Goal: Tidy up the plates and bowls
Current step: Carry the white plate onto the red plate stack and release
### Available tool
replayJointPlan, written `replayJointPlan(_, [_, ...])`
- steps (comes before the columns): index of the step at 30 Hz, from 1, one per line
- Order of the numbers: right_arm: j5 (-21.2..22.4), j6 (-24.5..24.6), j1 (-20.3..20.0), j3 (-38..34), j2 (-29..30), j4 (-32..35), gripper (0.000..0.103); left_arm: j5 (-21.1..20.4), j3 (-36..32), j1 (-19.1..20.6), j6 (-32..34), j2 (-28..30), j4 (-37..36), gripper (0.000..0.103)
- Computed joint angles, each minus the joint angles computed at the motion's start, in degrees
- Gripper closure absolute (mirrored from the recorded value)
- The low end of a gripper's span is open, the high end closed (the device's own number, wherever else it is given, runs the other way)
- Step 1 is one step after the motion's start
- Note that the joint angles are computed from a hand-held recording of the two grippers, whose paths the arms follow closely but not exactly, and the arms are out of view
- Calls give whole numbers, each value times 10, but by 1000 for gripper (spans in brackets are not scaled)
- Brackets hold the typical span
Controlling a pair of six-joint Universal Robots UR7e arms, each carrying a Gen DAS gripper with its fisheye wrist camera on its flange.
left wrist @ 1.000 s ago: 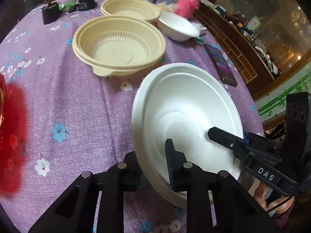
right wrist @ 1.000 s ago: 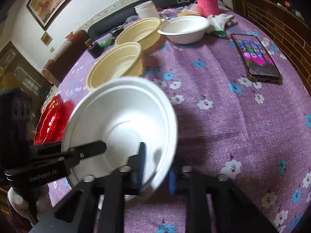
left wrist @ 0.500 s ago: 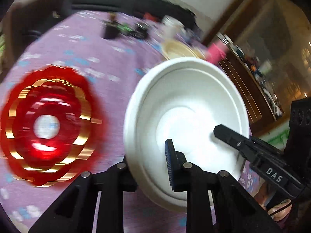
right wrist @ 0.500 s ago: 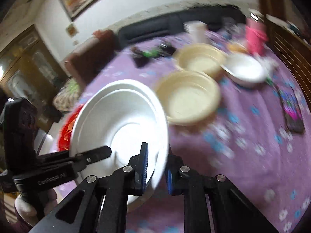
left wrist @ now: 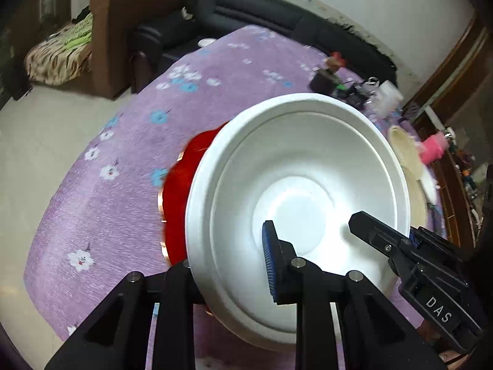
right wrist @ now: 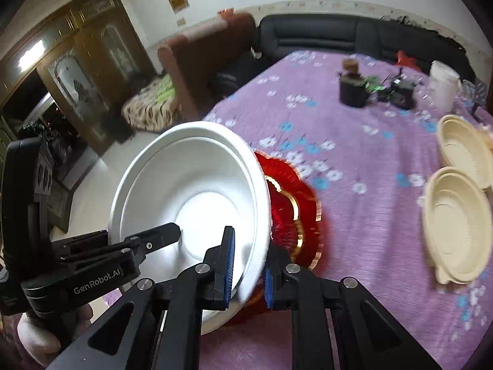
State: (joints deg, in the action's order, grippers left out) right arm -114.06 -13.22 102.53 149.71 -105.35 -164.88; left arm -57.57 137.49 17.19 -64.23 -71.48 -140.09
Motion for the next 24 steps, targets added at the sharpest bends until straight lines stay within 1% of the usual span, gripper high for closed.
replayJointPlan(1, [0, 2, -5, 1, 18, -11, 85, -1, 2, 4, 1, 1, -1, 81])
replayJointPlan(3, [-2, 3, -15, 5, 41, -27, 85, 0, 3, 16, 13, 6, -11, 75])
replayJointPlan(5, [-3, 2, -28, 6, 58, -40, 85, 0, 10, 13, 11, 1, -18, 62])
replayJointPlan(6, [-6, 0, -33, 6, 63, -46, 85, 4, 15, 12, 12, -1, -28, 58])
replayJointPlan(7, [-11, 0, -35, 8, 69, -55, 85, 7, 17, 10, 12, -2, -32, 52])
replayJointPlan(10, [-38, -8, -35, 13, 97, -102, 84, 20, 23, 5, 7, -8, -42, 45])
replayJointPlan(12, [-54, -21, -29, 16, 113, -130, 84, 28, 29, 0, -2, -16, -43, 43])
replayJointPlan(13, [-68, -29, -20, 18, 124, -151, 82, 32, 31, -2, -7, -20, -42, 42])
replayJointPlan(15, [-106, -58, -3, 23, 163, -221, 67, 39, 34, -9, -21, -30, -38, 41])
replayJointPlan(16, [-125, -76, 8, 26, 186, -264, 51, 43, 36, -14, -29, -35, -34, 40])
replayJointPlan(17, [-135, -90, 13, 28, 202, -299, 41, 46, 38, -19, -36, -40, -30, 38])
replayJointPlan(19, [-146, -117, 27, 36, 228, -374, 41, 53, 43, -32, -54, -52, -22, 34])
replayJointPlan(20, [-151, -122, 35, 39, 233, -393, 41, 57, 45, -40, -62, -58, -16, 32])
replayJointPlan(22, [-142, -129, 43, 47, 224, -416, 40, 68, 45, -56, -76, -65, -3, 29])
replayJointPlan(24, [-126, -125, 43, 56, 196, -414, 34, 75, 44, -71, -87, -68, 8, 25])
